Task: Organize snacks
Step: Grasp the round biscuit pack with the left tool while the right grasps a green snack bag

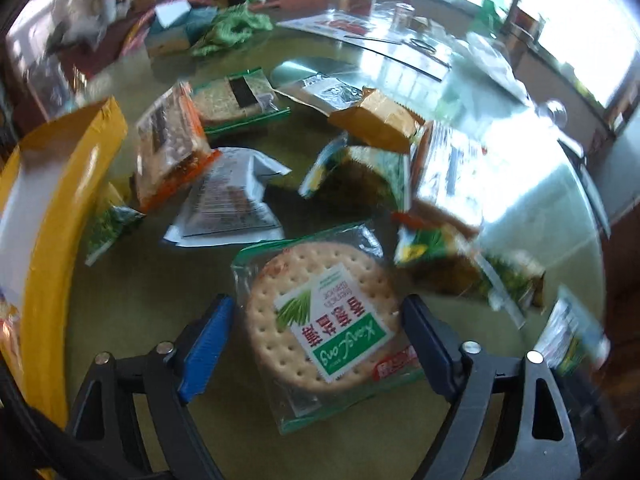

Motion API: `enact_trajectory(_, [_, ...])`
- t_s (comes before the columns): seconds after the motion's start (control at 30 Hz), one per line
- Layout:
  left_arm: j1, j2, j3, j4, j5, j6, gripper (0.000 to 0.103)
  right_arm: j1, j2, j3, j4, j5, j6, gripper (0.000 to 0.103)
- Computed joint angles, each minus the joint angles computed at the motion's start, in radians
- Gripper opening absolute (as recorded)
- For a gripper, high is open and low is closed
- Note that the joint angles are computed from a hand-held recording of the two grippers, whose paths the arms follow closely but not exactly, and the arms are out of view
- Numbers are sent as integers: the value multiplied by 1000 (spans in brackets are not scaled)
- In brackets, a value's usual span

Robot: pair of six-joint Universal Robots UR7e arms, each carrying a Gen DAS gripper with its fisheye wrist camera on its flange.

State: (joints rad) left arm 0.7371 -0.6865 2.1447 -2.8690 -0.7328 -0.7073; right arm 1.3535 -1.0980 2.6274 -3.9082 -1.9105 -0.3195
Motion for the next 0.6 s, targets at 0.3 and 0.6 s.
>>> enact_trajectory(0.3, [-54, -89, 227, -172, 20, 92, 72, -19, -53, -20, 107, 55, 12, 81])
enact_trajectory(0.6, [-59, -69, 236, -213, 56, 98, 71, 26, 39, -47, -23, -69, -9, 31])
